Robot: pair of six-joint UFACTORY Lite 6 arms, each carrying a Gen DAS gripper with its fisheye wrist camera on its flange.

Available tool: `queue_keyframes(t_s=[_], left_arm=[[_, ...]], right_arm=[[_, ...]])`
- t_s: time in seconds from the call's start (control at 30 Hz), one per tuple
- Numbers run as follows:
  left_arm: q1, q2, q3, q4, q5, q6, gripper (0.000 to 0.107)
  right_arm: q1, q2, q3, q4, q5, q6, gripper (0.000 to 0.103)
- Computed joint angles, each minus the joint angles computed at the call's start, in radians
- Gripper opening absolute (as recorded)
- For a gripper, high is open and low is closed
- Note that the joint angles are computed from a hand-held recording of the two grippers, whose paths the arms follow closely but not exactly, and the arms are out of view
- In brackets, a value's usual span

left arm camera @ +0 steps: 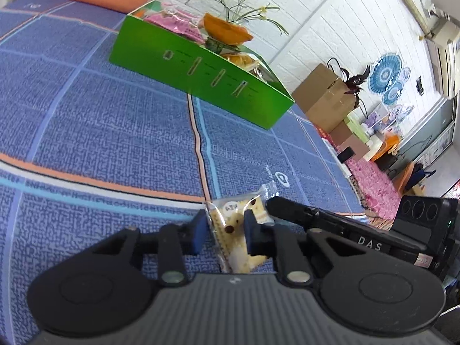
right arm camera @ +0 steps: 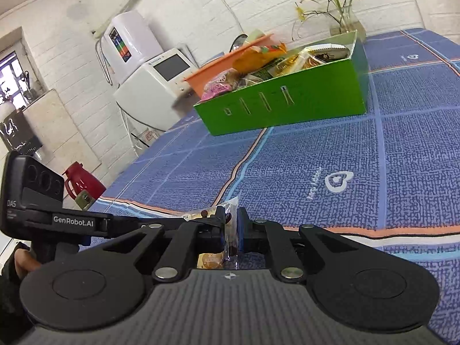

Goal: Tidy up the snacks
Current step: 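Carry the cookie packet into the green box and open the left tool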

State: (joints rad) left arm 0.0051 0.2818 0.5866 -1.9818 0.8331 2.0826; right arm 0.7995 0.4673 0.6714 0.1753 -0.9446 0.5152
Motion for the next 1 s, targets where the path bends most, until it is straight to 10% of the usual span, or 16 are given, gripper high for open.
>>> queue_keyframes(t_s=[0.4, 1.0], left_arm=[[-0.118, -0.152, 0.082, -0.226, -0.194, 0.194, 0.013], [-0.125, -0.030, 0.319, -0.403, -0.273, 0.328, 0.013]], right_arm=[[0.024, -0.027, 0.175, 0.189, 0.103, -0.411, 0.016], [-0.056, 0.178, 0.555, 0.205, 0.193, -0.396, 0.017]])
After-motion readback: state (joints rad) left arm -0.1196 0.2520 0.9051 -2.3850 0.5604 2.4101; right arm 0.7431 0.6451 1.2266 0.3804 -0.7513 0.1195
